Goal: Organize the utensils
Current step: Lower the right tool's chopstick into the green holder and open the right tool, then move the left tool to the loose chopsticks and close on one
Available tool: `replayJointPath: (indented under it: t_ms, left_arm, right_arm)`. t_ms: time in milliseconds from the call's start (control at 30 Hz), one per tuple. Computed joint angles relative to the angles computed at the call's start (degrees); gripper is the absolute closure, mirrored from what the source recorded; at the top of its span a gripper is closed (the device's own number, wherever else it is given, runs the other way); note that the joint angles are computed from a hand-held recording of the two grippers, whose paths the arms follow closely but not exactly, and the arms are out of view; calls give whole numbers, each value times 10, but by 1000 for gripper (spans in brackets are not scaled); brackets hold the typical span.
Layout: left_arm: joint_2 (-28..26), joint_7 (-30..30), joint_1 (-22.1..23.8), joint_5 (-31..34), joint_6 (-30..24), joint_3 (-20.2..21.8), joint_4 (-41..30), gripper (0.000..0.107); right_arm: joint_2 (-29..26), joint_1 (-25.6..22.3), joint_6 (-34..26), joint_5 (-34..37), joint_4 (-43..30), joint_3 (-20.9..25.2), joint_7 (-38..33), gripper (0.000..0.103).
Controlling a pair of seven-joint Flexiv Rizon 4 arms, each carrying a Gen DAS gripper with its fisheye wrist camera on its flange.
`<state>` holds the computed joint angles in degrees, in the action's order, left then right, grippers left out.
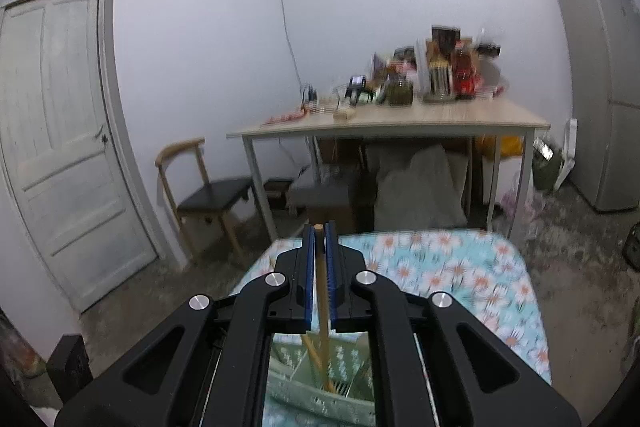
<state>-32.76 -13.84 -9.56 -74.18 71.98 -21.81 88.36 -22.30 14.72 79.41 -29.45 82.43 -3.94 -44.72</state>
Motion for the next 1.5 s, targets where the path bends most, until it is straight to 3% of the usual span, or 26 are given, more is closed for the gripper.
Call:
replayJointPath:
  t_ms: [33,167,400,567,633,767,833,900,1000,1133,1267,1500]
  left_arm:
    - [0,-2,-1,1,0,1,1,68]
    - [0,-1,-1,1,2,1,3,67]
    - [1,4,-2,-3,5,0,7,67]
    - [2,4,-5,0,10,1,11,66]
    - [3,5,-5,-1,11,0,11,66]
    - [5,3,-7,9,14,4,17,62]
    - [6,-9,-8,26,12,9,20,62]
    - [6,-22,-8,45,11,13,23,62]
    - [9,-32,-6,72,17,14,33,62]
    - [11,-52,-3,118,16,17,42,62]
    - [12,-52,1,172,9,12,46,62]
    - [-8,-32,-8,267,-26,0,11,63]
  right_arm:
    - [0,-4,-2,8,2,7,-5,95]
    - [7,-13,8,33,14,19,-14,66]
    - [46,-14,50,45,70,17,2,50]
    - [96,3,92,1,145,-14,62,37]
    - [121,10,112,-38,188,-32,106,36]
    - [150,-14,114,-60,242,-10,149,36]
    - [157,-34,102,-26,267,23,143,36]
    - [157,-56,86,50,285,67,106,36]
    - [153,-65,71,137,311,98,91,36]
    - [145,-68,59,223,333,116,89,36]
    - [130,-88,36,342,322,155,31,36]
    - [119,-97,11,449,301,172,-47,37]
